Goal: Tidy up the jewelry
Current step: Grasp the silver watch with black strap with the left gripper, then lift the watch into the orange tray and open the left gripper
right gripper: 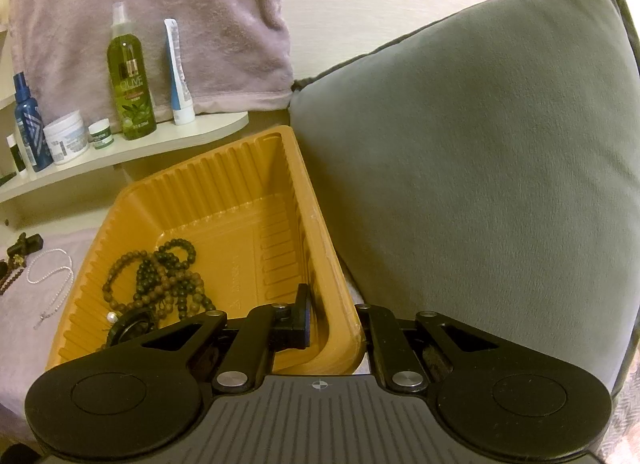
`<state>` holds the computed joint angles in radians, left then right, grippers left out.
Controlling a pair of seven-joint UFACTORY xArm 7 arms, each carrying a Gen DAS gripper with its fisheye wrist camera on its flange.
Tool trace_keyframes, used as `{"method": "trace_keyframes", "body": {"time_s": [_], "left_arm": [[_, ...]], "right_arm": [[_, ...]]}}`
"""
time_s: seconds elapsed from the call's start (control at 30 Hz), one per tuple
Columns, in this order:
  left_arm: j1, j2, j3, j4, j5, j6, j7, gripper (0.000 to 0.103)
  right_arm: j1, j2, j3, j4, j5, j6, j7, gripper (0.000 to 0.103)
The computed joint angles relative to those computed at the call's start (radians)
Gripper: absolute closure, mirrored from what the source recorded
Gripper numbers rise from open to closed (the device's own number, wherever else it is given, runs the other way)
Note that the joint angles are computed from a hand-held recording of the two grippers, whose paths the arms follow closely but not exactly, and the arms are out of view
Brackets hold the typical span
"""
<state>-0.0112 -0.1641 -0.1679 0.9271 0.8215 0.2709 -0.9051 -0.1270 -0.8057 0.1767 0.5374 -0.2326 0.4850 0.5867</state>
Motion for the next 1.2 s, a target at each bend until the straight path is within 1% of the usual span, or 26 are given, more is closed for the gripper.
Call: {"method": "trace_keyframes", "body": {"time_s": [0.13, 0.4, 0.7, 1.0, 1.2], "left_arm": [[-0.006, -0.027, -0.010, -0.013, -0.013, 0.007, -0.004, 0.072], [-0.023, -0.072, -0.039, -0.014, -0.083, 0.036, 0.032, 0.072], [-0.050, -0.094, -0.061, 0.010, -0.193, 0.036, 0.111, 0.072], [-0.085, -0.087, -0.082, 0.041, -0.268, 0.026, 0.184, 0.072], [-0.128, -0.068, -0.086, 0.067, -0.319, 0.018, 0.233, 0.072]], "right_arm": [[0.001, 0.001, -0.001, 0.001, 0.000, 0.000, 0.001, 0.094], [0.003, -0.007, 0.000, 0.000, 0.003, 0.001, 0.006, 0.094], [0.005, -0.011, -0.001, 0.000, 0.006, 0.001, 0.007, 0.094], [0.005, -0.016, -0.001, -0.001, 0.011, -0.002, 0.013, 0.094], [0.007, -0.019, -0.003, -0.003, 0.016, -0.003, 0.014, 0.094]]}}
